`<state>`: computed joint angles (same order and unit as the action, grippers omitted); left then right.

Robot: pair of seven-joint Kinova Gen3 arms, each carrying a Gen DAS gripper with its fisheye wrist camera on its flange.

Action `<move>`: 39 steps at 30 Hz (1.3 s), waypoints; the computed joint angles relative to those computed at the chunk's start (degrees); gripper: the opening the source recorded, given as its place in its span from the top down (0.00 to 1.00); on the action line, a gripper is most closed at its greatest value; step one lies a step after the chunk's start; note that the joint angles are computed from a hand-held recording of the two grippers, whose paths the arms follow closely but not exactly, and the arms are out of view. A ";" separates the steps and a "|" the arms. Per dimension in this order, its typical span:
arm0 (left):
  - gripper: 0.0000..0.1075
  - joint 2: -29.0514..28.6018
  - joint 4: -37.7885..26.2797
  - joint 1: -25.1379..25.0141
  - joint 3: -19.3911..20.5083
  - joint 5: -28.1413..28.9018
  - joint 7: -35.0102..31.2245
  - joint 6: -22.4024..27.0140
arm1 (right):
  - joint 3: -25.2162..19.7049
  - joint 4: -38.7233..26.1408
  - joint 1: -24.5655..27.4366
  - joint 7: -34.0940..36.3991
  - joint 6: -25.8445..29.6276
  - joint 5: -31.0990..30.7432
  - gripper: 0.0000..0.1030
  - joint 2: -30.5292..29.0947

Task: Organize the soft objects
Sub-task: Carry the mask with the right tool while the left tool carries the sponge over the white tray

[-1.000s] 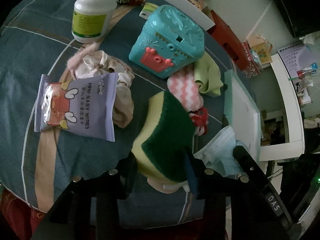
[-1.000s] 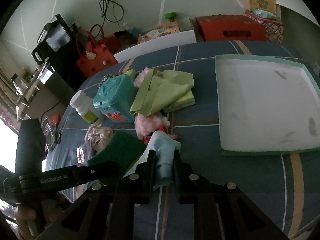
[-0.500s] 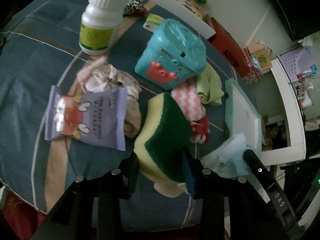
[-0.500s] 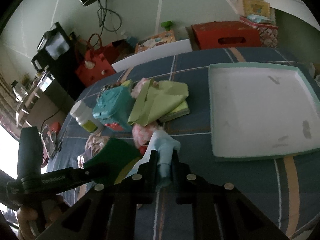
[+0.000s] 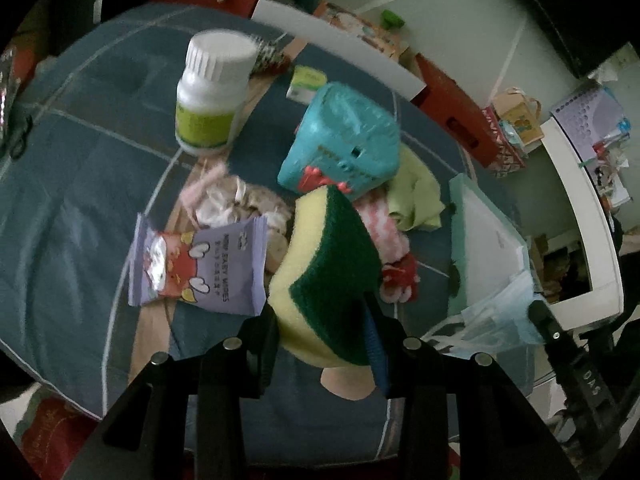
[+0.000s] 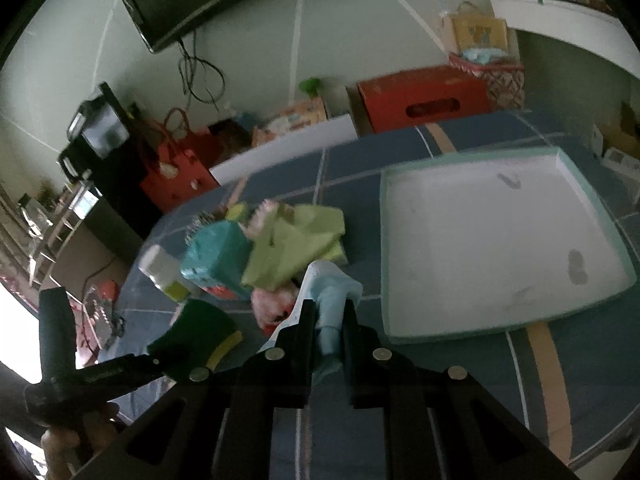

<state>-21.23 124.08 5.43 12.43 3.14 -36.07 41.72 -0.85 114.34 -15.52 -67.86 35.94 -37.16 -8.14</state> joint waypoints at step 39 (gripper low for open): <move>0.62 31.28 -31.88 13.83 -1.02 -12.44 -8.59 -7.88 | 0.73 -14.45 10.52 -40.18 -4.45 34.80 0.88 9.19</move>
<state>10.05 92.20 19.26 11.41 -9.31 -44.66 33.84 -0.12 99.90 -5.00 -108.05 31.50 -2.36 1.05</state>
